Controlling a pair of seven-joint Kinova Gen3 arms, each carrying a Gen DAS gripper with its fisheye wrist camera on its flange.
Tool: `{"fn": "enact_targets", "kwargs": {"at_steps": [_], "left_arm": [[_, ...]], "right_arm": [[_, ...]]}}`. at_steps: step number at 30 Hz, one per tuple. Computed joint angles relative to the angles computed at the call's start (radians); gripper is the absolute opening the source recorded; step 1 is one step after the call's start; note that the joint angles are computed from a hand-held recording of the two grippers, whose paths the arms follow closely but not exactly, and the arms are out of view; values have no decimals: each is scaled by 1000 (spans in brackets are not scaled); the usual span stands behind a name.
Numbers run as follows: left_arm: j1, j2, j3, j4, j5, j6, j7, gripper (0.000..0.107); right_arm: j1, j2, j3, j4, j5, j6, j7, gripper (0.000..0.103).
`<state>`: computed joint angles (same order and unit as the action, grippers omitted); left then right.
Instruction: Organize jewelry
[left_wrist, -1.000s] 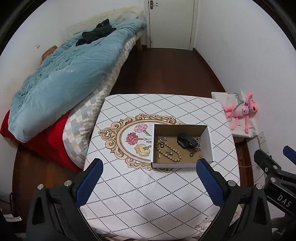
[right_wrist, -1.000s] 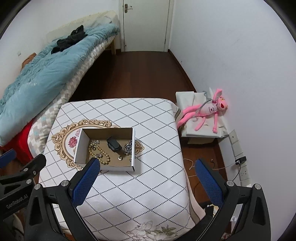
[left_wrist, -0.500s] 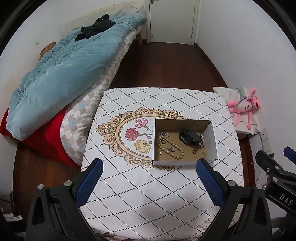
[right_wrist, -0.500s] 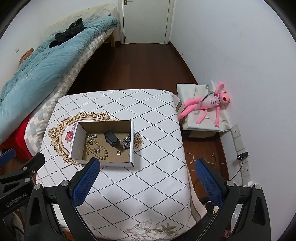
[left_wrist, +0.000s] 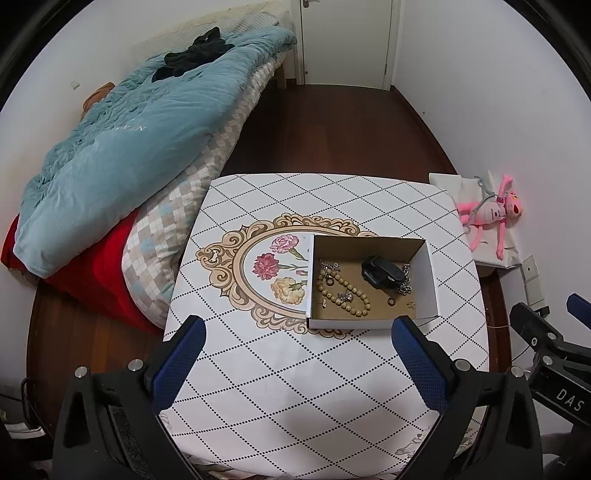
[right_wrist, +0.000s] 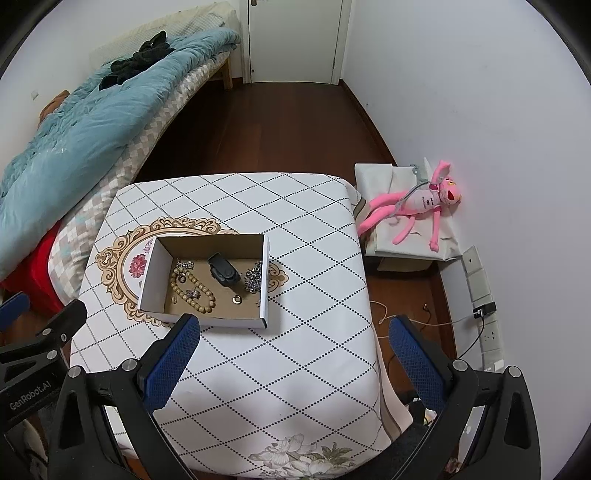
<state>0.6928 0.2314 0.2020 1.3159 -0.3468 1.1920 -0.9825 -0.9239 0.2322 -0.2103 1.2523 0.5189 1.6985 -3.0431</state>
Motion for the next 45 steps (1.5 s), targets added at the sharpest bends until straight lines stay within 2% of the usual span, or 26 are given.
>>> {"fn": "enact_targets", "kwargs": {"at_steps": [45], "left_arm": [[12,-3,1,-19,-21,19,15,103]], "right_arm": [[-12,7,7,-34,0,10,19,103]]}}
